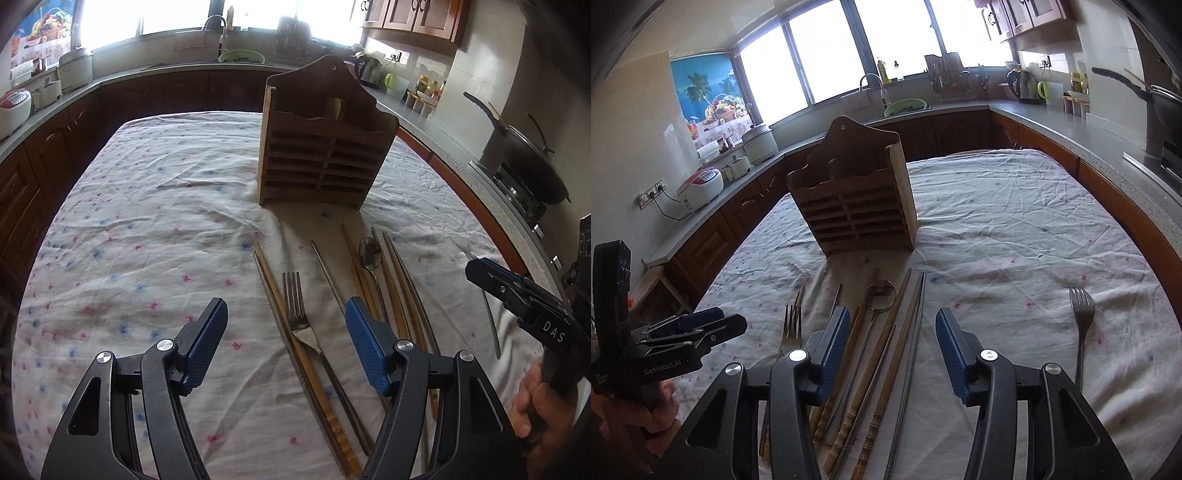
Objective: Organize utensils
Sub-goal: 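Lower both tools toward the row of loose utensils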
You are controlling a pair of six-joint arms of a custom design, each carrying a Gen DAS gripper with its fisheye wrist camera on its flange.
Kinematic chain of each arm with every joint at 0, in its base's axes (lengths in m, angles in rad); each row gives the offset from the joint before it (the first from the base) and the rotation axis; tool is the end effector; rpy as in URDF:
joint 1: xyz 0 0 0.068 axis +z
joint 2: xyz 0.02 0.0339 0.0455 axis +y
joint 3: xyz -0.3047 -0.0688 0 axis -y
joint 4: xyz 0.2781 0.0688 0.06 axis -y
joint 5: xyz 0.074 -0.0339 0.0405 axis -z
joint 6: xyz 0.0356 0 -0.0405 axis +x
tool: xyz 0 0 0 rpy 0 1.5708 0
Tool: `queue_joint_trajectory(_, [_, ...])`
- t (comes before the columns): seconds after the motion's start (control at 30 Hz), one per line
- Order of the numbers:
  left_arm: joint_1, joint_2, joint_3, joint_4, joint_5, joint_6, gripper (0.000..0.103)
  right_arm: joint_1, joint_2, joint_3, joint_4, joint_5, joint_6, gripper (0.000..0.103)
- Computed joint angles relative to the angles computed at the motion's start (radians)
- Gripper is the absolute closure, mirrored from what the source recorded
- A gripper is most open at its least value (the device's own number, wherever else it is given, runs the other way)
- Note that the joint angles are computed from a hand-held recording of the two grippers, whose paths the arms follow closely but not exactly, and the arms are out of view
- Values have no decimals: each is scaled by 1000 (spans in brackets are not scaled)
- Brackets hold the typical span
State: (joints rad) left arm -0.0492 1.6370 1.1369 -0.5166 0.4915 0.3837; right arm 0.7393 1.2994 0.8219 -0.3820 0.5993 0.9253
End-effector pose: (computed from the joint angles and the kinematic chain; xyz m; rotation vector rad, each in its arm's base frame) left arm 0.3672 -0.0349 0.2472 0.7042 2.3802 -0.4951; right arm 0.2207 0.1741 0.2542 0.4632 2.2027 0.1491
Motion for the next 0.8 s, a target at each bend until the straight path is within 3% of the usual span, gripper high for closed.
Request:
queue_joint_trajectory(0.2, [-50, 107, 84, -26, -30, 16, 45, -105, 42, -13, 51, -131, -28, 60])
queue_joint_trajectory(0.4, [-86, 188, 147, -62, -42, 35, 69, -188, 112, 9, 78, -226, -73, 64])
queue_joint_trajectory(0.67, [-97, 241, 195, -128, 2, 75, 98, -281, 219, 65, 62, -304, -122, 78])
queue_joint_trajectory(0.8, [-95, 248, 201, -136, 15, 90, 98, -304, 267, 90, 60, -327, -148, 85])
